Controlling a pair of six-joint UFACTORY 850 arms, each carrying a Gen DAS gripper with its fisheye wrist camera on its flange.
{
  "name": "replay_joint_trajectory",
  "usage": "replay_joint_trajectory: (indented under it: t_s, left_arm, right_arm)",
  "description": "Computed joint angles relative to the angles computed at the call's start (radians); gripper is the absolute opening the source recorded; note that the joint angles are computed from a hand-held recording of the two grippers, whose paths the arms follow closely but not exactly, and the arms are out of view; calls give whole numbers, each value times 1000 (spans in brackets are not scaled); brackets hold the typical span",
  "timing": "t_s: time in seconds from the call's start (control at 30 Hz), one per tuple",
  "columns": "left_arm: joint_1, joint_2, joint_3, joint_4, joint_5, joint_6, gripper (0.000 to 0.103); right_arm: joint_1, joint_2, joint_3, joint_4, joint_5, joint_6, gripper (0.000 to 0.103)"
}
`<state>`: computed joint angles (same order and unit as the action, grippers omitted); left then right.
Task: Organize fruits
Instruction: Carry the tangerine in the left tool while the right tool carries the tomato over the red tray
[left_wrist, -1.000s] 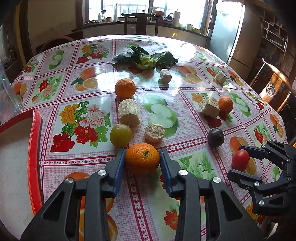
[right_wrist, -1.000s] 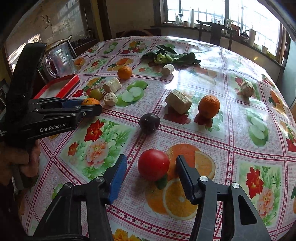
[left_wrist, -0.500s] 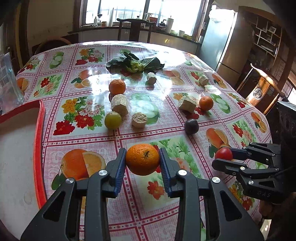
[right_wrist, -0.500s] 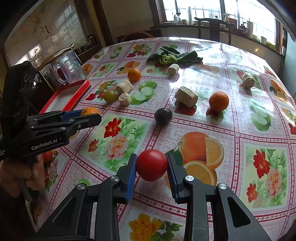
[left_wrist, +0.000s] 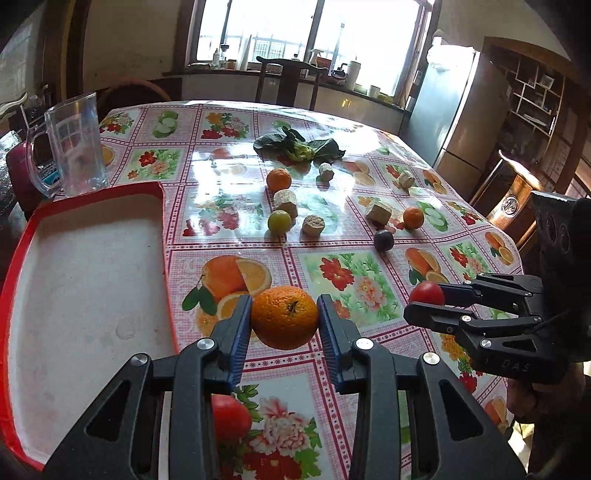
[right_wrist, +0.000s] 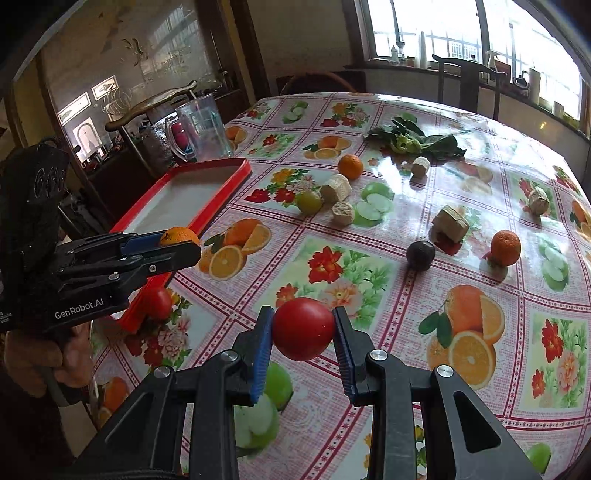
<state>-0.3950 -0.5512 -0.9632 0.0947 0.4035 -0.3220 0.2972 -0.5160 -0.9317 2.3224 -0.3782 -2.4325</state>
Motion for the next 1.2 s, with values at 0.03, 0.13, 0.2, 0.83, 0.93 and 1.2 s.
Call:
replay_joint_trajectory:
  t_s: [0.03,0.13,0.2,0.83,0.93,1.2]
  left_arm:
    - [5,9,14,-3,8,0,33]
    - [22,33,51,-13,28,1,33]
    - [33,48,76,-23,42,3,33]
    - [153,161,248,-121,99,41,33]
    - [176,165,261,-136,101,45,33]
    - [229,147,274,-158,92,47,33]
  right_arm:
    - [8,1,0,-1,-2,-1,32]
    - [31,5,-3,-10,-10,9,32]
    - [46,6,-5,-29,-20,25,32]
    - [202,-63,-123,-242,-52,196,32]
    - [233,-92,-164,-291,-45,236,32]
    - [290,-193,-281,-453,-10,418,32]
